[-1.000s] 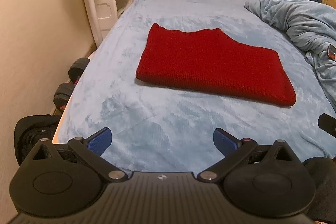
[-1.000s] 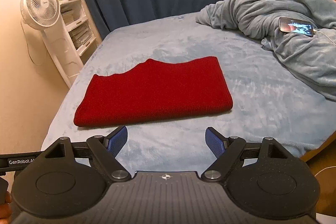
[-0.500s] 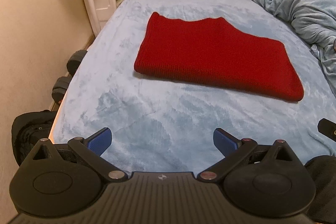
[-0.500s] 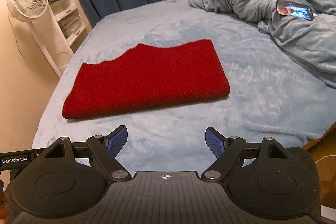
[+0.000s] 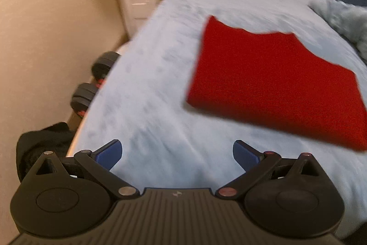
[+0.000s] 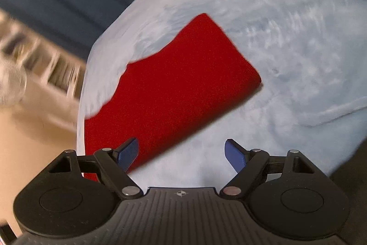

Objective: Fold small clothes
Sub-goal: 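Grasp the edge of the folded red cardigan with the right gripper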

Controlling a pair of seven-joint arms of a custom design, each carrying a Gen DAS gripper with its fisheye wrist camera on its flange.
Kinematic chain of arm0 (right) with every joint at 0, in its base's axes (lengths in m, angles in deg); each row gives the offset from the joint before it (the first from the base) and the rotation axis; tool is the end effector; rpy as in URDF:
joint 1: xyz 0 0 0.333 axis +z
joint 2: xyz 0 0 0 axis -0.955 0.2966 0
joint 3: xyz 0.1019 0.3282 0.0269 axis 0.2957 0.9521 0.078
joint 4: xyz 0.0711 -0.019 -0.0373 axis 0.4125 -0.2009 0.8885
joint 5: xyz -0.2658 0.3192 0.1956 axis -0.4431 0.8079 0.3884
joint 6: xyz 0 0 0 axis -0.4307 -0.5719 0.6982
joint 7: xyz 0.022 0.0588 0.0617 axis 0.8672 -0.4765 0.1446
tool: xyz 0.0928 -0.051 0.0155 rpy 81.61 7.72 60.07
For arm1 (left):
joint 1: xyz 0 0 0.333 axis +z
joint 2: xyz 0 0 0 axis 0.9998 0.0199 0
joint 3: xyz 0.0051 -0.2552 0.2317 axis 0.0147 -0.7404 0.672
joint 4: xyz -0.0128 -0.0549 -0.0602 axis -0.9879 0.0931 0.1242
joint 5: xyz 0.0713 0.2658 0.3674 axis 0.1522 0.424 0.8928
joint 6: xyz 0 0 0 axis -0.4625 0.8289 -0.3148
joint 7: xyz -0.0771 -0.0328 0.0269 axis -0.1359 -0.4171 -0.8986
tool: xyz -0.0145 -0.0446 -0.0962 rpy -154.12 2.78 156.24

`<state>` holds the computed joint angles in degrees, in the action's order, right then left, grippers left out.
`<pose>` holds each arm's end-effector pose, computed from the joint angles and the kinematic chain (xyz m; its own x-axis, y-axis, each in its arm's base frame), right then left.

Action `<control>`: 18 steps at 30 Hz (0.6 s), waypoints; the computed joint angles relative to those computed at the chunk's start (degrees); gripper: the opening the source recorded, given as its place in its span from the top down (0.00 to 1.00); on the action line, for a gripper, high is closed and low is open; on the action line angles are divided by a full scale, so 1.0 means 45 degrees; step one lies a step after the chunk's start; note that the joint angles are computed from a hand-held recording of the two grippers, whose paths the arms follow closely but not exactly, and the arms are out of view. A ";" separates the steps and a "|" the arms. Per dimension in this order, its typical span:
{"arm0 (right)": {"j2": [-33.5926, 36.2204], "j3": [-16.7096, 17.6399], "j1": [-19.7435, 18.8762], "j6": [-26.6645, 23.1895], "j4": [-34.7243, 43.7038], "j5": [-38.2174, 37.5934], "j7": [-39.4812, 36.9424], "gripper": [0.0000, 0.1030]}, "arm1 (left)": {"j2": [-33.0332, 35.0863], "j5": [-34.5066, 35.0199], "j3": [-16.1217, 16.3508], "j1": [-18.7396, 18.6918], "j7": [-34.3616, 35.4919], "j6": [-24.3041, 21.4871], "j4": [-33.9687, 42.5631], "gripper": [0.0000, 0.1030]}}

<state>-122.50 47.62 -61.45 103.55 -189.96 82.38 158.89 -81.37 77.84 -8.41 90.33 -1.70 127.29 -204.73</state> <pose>0.4567 -0.0585 0.5890 -0.3270 -0.6516 -0.6845 -0.6432 0.6841 -0.3439 0.4489 -0.1506 0.6213 0.3345 -0.9384 -0.0861 -0.7734 -0.2212 -0.5941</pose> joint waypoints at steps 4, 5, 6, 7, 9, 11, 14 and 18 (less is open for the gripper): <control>0.1698 -0.0737 0.0445 0.0837 0.0527 0.1934 0.0749 0.19 | 0.0865 0.0414 0.0162 0.0544 -0.0354 0.0202 0.0415 0.00; 0.2088 -0.0846 0.0510 0.0947 0.0669 0.2415 0.0783 0.19 | 0.1057 0.0580 0.0173 0.0638 -0.0438 0.0232 0.0499 0.00; 0.2482 -0.0753 0.0368 0.1080 0.0792 0.2658 0.1005 0.19 | 0.1296 0.0787 0.0180 0.0742 -0.0519 0.0231 0.0603 0.00; 0.2808 -0.0535 0.0126 0.1274 0.0860 0.2739 0.1336 0.19 | 0.1563 0.0996 0.0184 0.0832 -0.0615 0.0171 0.0727 0.00; 0.3383 -0.0198 -0.0250 0.1551 0.0995 0.2832 0.1831 0.19 | 0.2008 0.1233 0.0309 0.0866 -0.0764 0.0152 0.0875 0.00; 0.3905 -0.0001 -0.0436 0.1642 0.1176 0.3052 0.2127 0.19 | 0.2504 0.1348 0.0490 0.0860 -0.0958 0.0178 0.1006 0.00; 0.4377 0.0018 -0.0191 0.2046 0.1503 0.3995 0.0901 0.18 | 0.3012 0.1334 0.0797 0.0782 -0.1347 0.0436 0.0991 0.00; 0.4441 0.0726 -0.0627 0.2712 0.1727 0.3070 0.0188 0.83 | 0.3656 0.1404 0.1080 0.0676 -0.1613 0.0897 0.1057 0.00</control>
